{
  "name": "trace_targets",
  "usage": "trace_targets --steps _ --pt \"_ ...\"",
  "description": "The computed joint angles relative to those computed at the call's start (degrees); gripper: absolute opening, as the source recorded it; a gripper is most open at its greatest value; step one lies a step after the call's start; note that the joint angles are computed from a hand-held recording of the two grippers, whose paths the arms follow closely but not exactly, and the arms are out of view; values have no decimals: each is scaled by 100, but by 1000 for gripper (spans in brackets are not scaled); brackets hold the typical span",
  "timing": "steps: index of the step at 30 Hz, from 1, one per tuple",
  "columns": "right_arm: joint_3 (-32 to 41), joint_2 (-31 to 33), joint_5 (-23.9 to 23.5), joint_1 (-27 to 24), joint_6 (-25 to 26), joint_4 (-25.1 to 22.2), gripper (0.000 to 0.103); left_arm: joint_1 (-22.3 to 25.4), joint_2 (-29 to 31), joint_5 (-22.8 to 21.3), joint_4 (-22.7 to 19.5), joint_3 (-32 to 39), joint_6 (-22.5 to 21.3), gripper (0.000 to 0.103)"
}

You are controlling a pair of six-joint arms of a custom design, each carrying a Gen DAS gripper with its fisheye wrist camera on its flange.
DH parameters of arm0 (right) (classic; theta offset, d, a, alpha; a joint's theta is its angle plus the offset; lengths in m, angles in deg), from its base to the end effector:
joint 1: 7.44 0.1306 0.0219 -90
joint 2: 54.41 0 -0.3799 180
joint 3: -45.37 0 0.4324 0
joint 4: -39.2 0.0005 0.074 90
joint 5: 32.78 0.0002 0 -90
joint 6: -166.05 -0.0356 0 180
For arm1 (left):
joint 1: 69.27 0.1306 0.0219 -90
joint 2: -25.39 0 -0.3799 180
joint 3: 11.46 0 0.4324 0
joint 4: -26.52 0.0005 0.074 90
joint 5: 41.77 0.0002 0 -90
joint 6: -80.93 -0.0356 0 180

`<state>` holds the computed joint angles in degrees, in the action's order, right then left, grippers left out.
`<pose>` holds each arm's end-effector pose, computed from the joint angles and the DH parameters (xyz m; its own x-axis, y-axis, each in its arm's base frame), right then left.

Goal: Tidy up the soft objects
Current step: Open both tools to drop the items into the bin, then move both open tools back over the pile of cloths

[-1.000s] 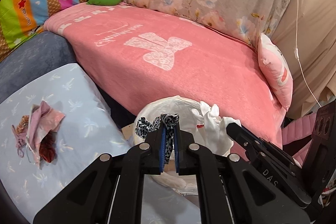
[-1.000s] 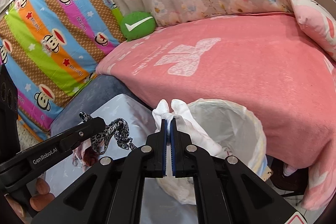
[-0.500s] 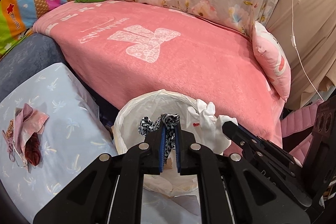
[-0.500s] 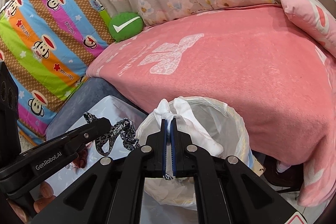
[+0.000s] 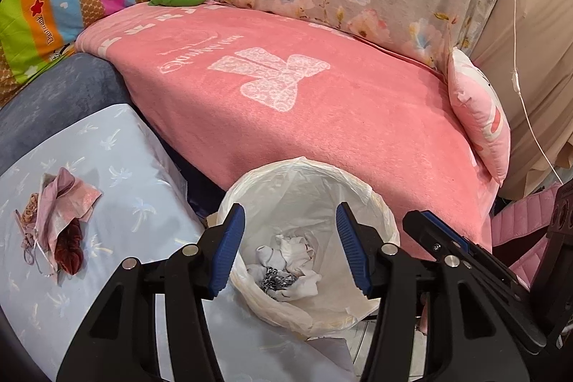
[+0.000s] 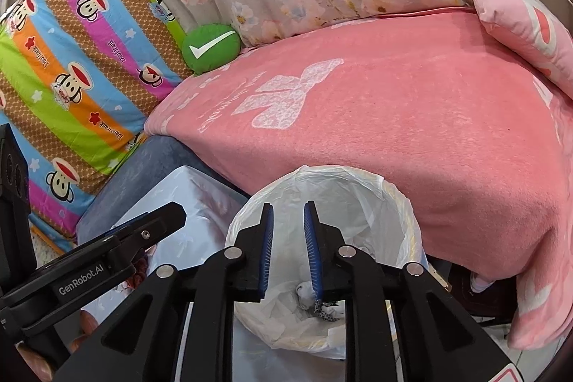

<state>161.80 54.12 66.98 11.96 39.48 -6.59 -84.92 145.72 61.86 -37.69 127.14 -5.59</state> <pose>0.6218 0.2120 0.4831 -0.5851 0.4165 -0.6959 0.1836 0.9038 0.3866 0.6714 -0.1973 0.5159 -0.7162 0.1394 -0.6838 0.3772 0.9017 -0.2112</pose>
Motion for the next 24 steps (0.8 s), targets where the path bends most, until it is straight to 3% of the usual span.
trace_targets --steps 24 --pt "1010 693 -115 498 408 -452 21 519 -486 -32 388 -755 359 51"
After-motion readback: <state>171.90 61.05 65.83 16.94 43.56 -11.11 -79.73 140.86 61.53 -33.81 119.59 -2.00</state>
